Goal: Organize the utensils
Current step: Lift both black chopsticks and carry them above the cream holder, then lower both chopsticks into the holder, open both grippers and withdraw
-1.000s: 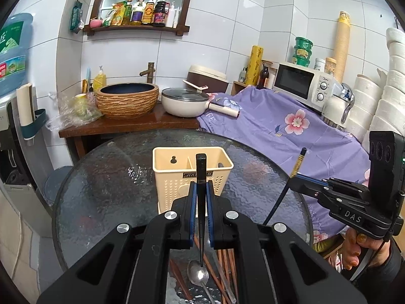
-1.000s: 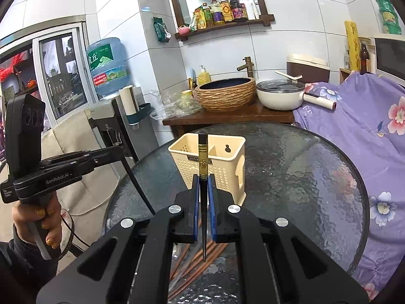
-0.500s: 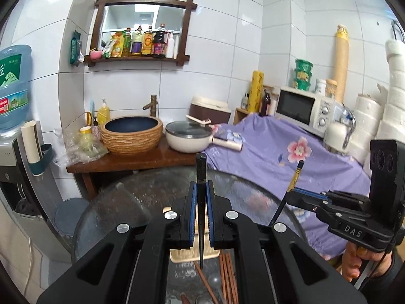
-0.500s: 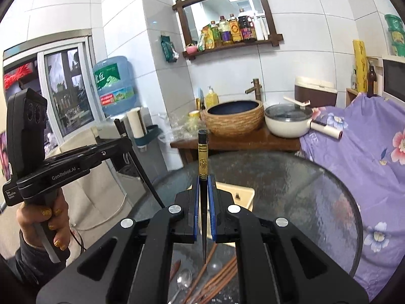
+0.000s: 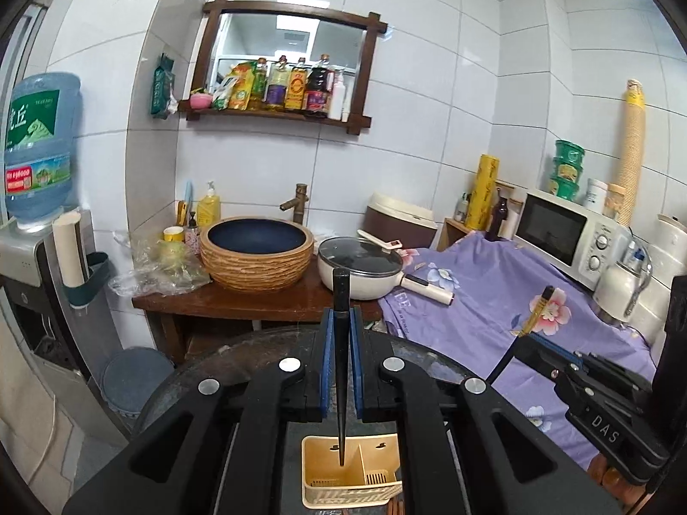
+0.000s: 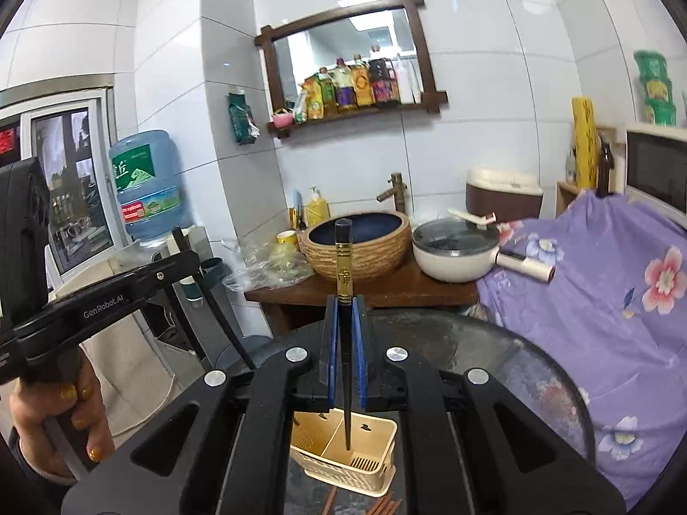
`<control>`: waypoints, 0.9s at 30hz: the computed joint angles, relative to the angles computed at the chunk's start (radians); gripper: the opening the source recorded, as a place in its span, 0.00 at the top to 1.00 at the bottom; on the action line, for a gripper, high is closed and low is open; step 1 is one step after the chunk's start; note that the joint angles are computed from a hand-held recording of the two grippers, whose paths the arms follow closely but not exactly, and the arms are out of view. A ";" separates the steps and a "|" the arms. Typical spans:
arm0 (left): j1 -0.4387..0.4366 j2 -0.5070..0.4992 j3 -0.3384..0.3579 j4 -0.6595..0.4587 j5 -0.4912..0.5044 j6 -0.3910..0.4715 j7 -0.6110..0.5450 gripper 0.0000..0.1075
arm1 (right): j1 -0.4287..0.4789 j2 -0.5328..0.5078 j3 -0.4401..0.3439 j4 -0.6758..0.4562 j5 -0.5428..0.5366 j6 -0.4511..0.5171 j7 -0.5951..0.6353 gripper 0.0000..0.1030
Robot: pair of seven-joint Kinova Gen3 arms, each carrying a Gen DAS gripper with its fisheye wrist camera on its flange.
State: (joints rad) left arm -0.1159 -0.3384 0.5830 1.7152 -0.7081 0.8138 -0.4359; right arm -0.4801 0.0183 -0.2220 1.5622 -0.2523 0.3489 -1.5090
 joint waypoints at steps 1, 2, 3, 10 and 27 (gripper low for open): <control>-0.003 0.003 -0.001 0.011 0.000 -0.011 0.008 0.93 | -0.003 0.011 0.000 0.006 0.013 -0.010 -0.016 0.93; -0.008 0.008 0.000 0.025 -0.002 -0.023 0.020 0.93 | -0.007 0.018 0.000 0.015 0.033 -0.020 -0.035 0.93; -0.010 0.014 0.000 0.038 -0.003 -0.031 0.031 0.93 | -0.008 0.029 -0.001 0.023 0.037 -0.026 -0.039 0.93; 0.036 0.076 -0.013 0.123 -0.050 -0.061 0.117 0.93 | -0.017 0.091 -0.004 0.085 0.093 -0.069 -0.095 0.93; 0.229 0.169 -0.169 0.207 -0.111 -0.069 0.219 0.93 | -0.018 0.137 -0.008 0.144 0.137 -0.128 -0.158 0.93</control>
State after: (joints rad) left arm 0.1131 -0.1691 0.4141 1.9223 -0.8187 0.7448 -0.2172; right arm -0.4978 0.1552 -0.2301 1.7061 -0.1154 0.2212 -1.6673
